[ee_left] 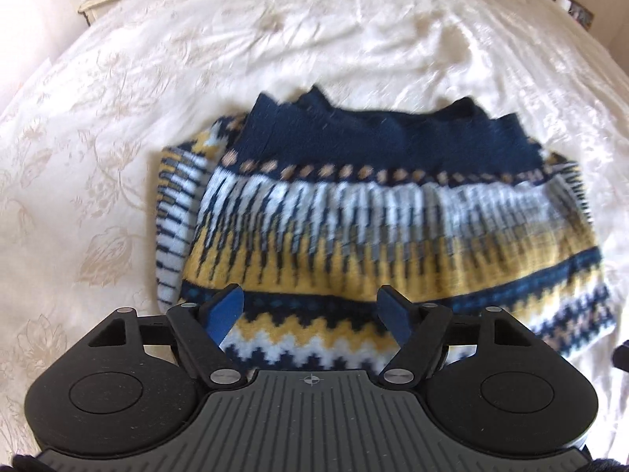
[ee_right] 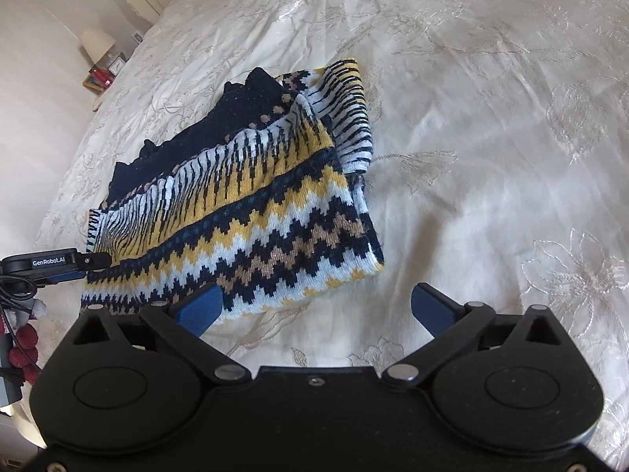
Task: Fold small clothes
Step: 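Move both grippers to the folded edge of the sweater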
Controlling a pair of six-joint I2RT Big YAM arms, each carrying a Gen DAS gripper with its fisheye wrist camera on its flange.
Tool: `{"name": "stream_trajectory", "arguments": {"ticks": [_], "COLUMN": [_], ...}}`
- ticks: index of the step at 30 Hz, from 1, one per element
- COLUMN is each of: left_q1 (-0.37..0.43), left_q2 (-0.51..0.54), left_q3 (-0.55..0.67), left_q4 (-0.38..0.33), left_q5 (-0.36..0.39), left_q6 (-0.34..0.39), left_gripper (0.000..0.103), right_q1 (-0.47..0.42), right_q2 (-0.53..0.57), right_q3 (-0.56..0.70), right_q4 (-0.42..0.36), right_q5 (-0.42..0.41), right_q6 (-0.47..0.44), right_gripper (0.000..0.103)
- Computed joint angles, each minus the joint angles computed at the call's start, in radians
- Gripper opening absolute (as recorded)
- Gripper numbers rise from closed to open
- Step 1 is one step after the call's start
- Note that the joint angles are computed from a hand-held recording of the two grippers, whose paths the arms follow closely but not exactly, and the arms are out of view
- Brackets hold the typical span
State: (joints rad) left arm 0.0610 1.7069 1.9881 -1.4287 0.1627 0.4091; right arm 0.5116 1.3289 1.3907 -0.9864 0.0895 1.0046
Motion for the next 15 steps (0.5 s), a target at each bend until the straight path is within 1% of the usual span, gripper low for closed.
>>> {"name": "stream_trajectory", "arguments": {"ticks": [6,11,15], "left_q1": [-0.056,-0.092,-0.103], "left_q2": [0.002,0.019,0.062], "left_q3": [0.007,-0.002,0.013], "left_q4": [0.000,-0.003,-0.020], "left_q5": [-0.004,-0.051,-0.090], "left_q6": [-0.064,-0.097,-0.130], "left_gripper": [0.073,0.073,0.073], "right_q1": [-0.057,-0.111,-0.152], "right_q2": [-0.015,-0.010,0.014], "right_q3": [-0.035,-0.043,-0.035], "right_q4": [0.059,0.113,0.139], "right_q5": [-0.076,-0.145,-0.200], "right_q6": [-0.034,-0.065,-0.099], "right_gripper": [0.102,0.102,0.103]}}
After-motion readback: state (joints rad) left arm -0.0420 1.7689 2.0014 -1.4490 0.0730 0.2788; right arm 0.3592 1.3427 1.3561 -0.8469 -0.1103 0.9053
